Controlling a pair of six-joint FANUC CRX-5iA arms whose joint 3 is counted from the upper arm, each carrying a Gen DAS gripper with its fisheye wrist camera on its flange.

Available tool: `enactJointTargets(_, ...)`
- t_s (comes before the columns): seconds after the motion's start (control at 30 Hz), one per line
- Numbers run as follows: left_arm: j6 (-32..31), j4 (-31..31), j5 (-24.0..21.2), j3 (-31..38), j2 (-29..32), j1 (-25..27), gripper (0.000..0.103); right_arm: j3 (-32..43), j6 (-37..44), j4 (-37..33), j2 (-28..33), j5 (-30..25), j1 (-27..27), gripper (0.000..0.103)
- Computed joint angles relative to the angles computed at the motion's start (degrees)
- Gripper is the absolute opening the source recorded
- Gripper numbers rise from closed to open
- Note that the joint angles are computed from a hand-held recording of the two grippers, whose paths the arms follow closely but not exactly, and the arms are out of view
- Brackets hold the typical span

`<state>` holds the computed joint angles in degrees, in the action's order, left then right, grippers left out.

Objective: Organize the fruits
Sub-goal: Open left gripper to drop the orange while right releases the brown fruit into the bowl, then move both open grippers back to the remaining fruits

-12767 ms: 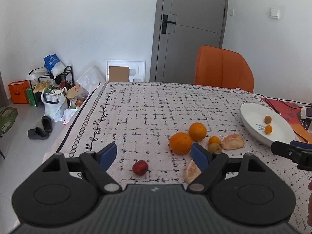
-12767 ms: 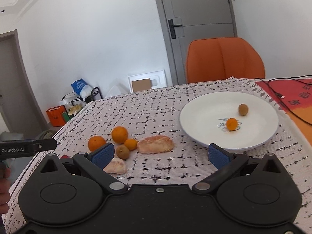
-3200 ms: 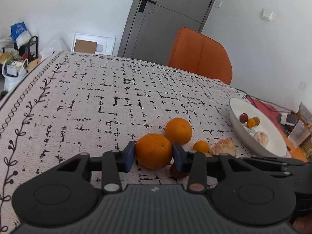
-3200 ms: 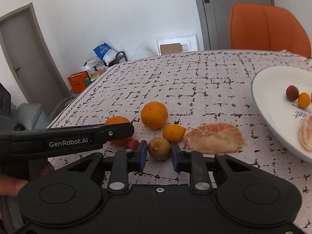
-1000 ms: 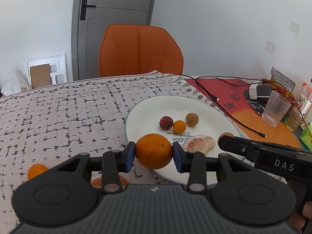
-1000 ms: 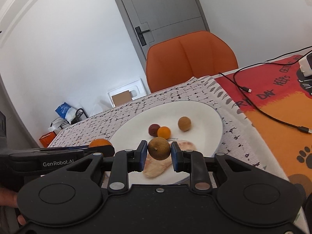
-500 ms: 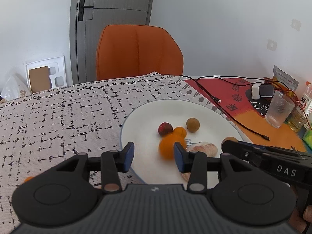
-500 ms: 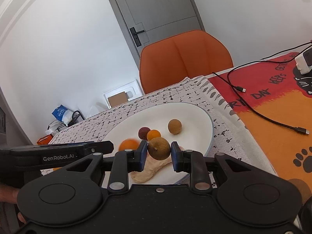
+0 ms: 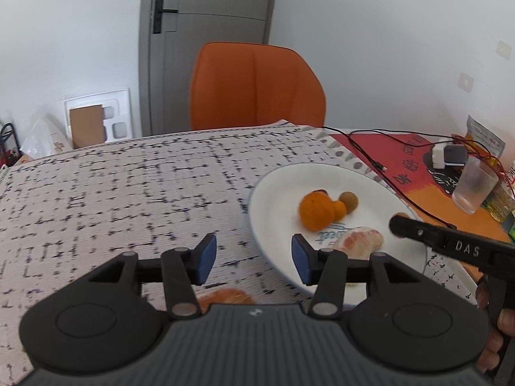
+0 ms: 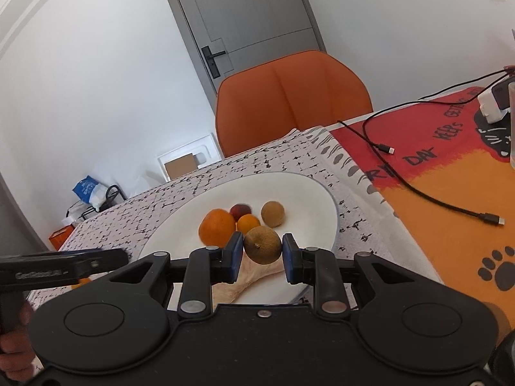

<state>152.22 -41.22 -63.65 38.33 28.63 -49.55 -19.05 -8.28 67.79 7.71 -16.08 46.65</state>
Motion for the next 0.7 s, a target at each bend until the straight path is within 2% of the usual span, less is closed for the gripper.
enactJointTargets(0.1, 1.8, -1.2, -0.7, -1.5, -1.2, -0.4, 0.054, -0.3, -4.7, 5.0, 0.2, -1.2, -0.5, 0.039)
enactJointTargets(0.2, 3.3, -2.4, -1.5, -3.2, -2.6, -0.9, 0.060, -0.1, -4.1, 4.9, -0.1, -1.2, 0.0, 0.046)
enactJointTargets(0.3, 4.9, -3.6, -2.2, -4.8, -4.1, -1.3, 0.065, 0.7, -1.5, 2.3, 0.2, -2.2, 1.5, 0.056)
enactJointTargets(0.47, 9.0, -6.3, -3.0, -7.9, -6.7, -2.4, 0.077, 2.1, 3.6, -2.2, 0.5, -3.7, 4.3, 0.063)
enactJointTargets(0.7, 12.9, -8.4, -5.5, -11.6, -9.7, -3.5, 0.080, 3.6, 7.3, -4.9, 0.8, -5.2, 7.5, 0.075)
